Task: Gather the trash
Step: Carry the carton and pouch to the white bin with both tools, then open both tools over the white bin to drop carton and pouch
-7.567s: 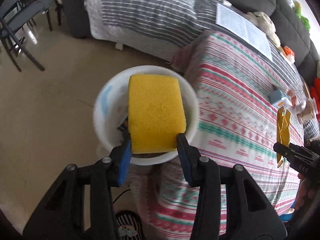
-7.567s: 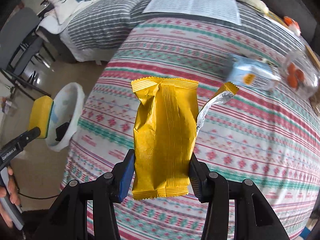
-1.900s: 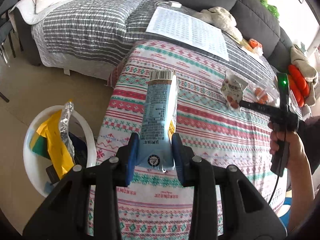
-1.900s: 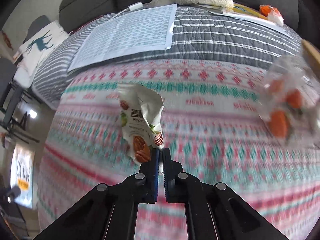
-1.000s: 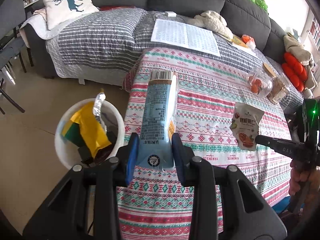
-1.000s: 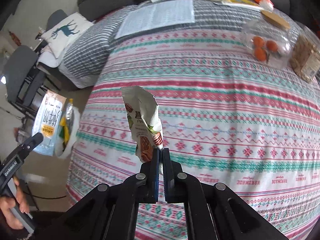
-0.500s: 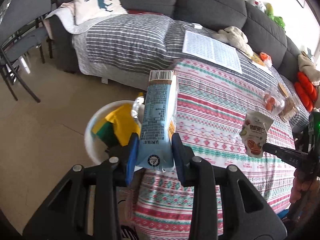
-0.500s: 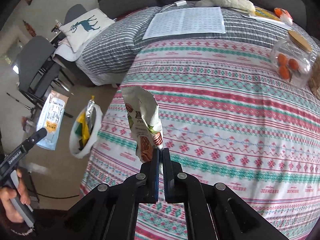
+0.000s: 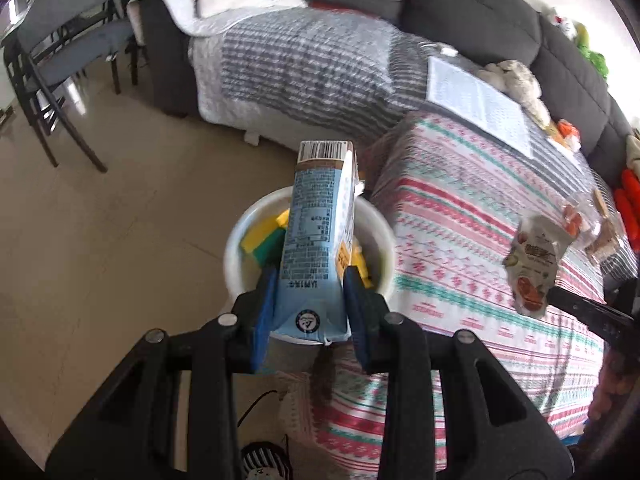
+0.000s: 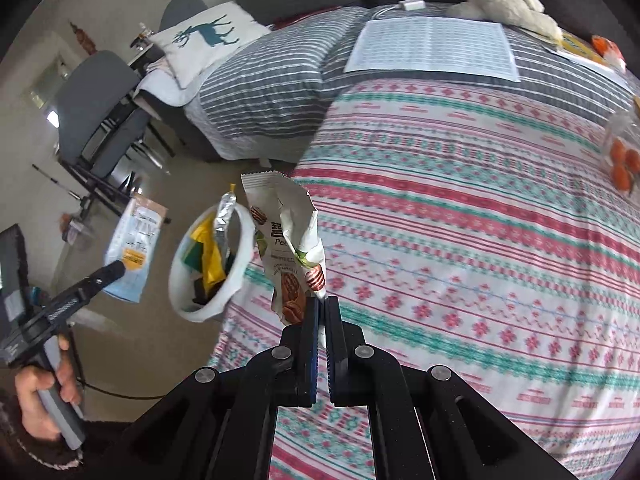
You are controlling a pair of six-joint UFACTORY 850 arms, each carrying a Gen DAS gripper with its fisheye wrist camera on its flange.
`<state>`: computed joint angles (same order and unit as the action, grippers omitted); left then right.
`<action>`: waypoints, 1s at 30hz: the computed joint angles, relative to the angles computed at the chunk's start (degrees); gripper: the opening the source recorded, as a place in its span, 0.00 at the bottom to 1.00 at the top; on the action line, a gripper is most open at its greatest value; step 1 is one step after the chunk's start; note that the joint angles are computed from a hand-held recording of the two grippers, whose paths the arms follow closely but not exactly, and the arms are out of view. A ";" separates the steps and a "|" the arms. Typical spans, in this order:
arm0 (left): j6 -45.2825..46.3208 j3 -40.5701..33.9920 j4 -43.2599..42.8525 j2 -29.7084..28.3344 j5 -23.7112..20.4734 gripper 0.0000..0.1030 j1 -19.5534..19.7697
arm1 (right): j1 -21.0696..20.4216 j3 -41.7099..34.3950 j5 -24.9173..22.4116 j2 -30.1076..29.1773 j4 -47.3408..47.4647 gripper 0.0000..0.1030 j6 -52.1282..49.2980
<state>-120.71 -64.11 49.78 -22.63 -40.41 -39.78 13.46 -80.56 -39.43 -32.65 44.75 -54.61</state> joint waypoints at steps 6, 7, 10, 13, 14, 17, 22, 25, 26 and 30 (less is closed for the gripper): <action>2.30 1.53 -4.37 -1.25 2.38 0.35 2.40 | 2.34 -0.86 -0.33 -1.12 0.33 0.04 0.32; 2.91 1.84 -5.07 -1.47 3.42 0.35 2.93 | 2.81 -0.96 -0.33 -1.23 0.31 0.04 0.55; 3.71 2.91 -5.43 -1.83 7.24 0.35 4.33 | 3.97 -1.63 -0.39 -2.06 0.31 0.04 0.93; 0.13 4.19 -0.92 -1.68 9.78 0.35 5.27 | 4.98 -2.21 -0.47 -2.94 0.52 0.04 1.48; -0.58 4.52 0.14 -1.60 10.38 0.35 5.64 | 5.29 -2.52 -0.52 -3.29 0.52 0.04 1.82; 0.09 5.04 1.96 -1.76 12.76 0.35 6.57 | 6.08 -3.35 -0.46 -4.35 0.77 0.04 2.54; 10.56 3.16 -6.41 -4.55 11.70 0.34 8.28 | 7.18 -3.90 -0.01 -5.30 0.29 0.04 3.36; 13.25 3.44 -9.60 -5.56 13.13 0.34 9.28 | 7.82 -4.29 0.39 -5.86 -0.05 0.04 3.77; 13.47 3.79 -9.87 -5.59 14.15 0.34 9.57 | 8.07 -4.39 0.55 -6.05 0.04 0.04 3.74; 13.03 4.54 -7.65 -4.52 14.78 0.35 9.29 | 8.76 -4.65 0.89 -6.50 0.79 0.04 3.61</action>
